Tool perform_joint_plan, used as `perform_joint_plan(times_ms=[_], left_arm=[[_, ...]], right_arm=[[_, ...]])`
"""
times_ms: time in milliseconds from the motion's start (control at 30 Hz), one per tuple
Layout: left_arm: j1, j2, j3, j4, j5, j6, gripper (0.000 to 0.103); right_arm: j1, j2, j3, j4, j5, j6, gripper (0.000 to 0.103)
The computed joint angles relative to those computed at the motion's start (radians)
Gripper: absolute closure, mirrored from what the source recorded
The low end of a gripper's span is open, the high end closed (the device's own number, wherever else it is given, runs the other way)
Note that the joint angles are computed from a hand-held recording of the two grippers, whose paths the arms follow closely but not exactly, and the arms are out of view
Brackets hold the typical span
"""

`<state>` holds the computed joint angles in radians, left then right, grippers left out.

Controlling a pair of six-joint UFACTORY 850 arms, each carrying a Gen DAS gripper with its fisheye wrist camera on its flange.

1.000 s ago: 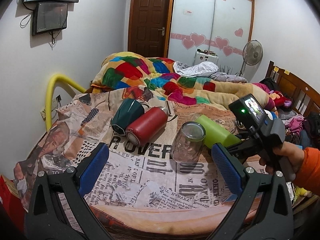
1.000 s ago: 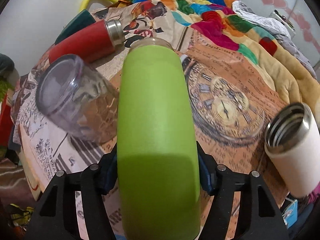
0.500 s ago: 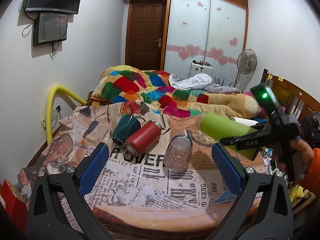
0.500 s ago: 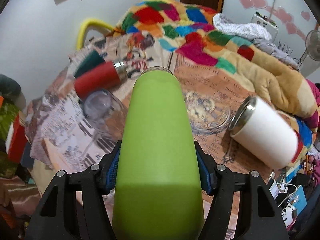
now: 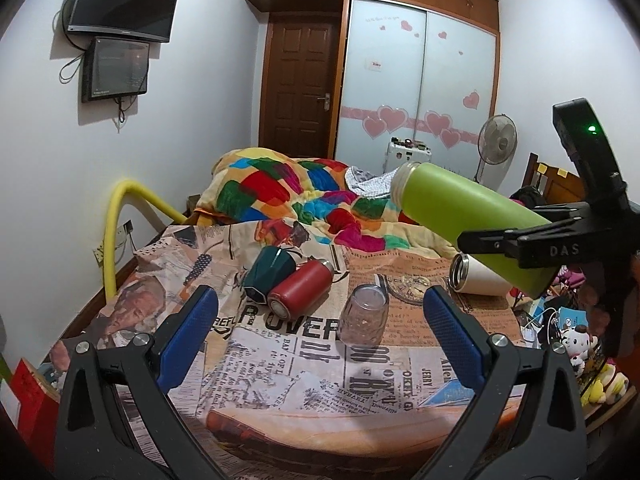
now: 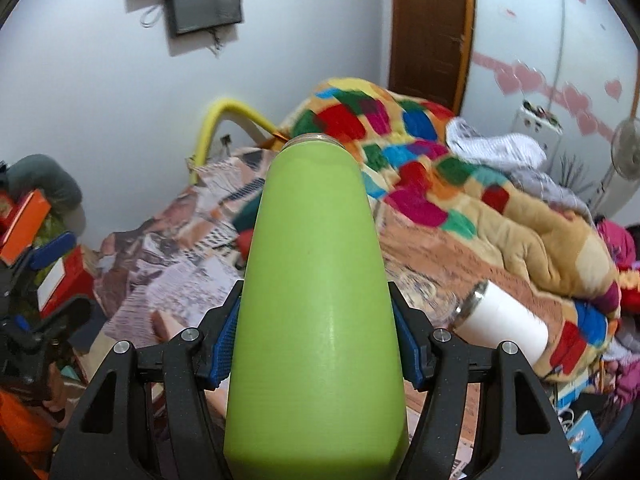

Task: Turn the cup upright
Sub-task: 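Lift the lime-green bottle off the newspaper with the right gripper, then grasp the bottle with the left gripper while the right gripper opens and releases it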

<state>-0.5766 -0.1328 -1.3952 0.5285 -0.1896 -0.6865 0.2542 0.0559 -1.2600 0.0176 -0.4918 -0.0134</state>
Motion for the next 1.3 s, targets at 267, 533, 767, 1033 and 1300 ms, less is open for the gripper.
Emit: perform_joint_plan(times_ms=[267,533,767,1033,1300], left_arm=[[0.016,0.009,0.013,0.039,-0.024,-0.059,0.0],[0.038,-0.018,0.011,-0.004,-0.069,-0.045,0.0],[0.055,-0.047,0.01,-0.082,-0.099,0.024,0.0],[0.055,-0.079,0.002,-0.119,-0.119,0.067,0.0],[0.057,-0.104,-0.007,-0.175,-0.144,0.117,0.0]], right_arm=[[0.04,-0.05,0.019,0.186,0.018,-0.203,0.041],[0.065,-0.189,0.022,0.208,0.003,-0.237,0.041],[0.093,-0.225,0.056,0.087,0.023,-0.155,0.041],[0.092,-0.233,0.083,0.077,0.038,-0.158,0.041],[0.085,-0.249,0.073,0.113,0.018,-0.194,0.041]])
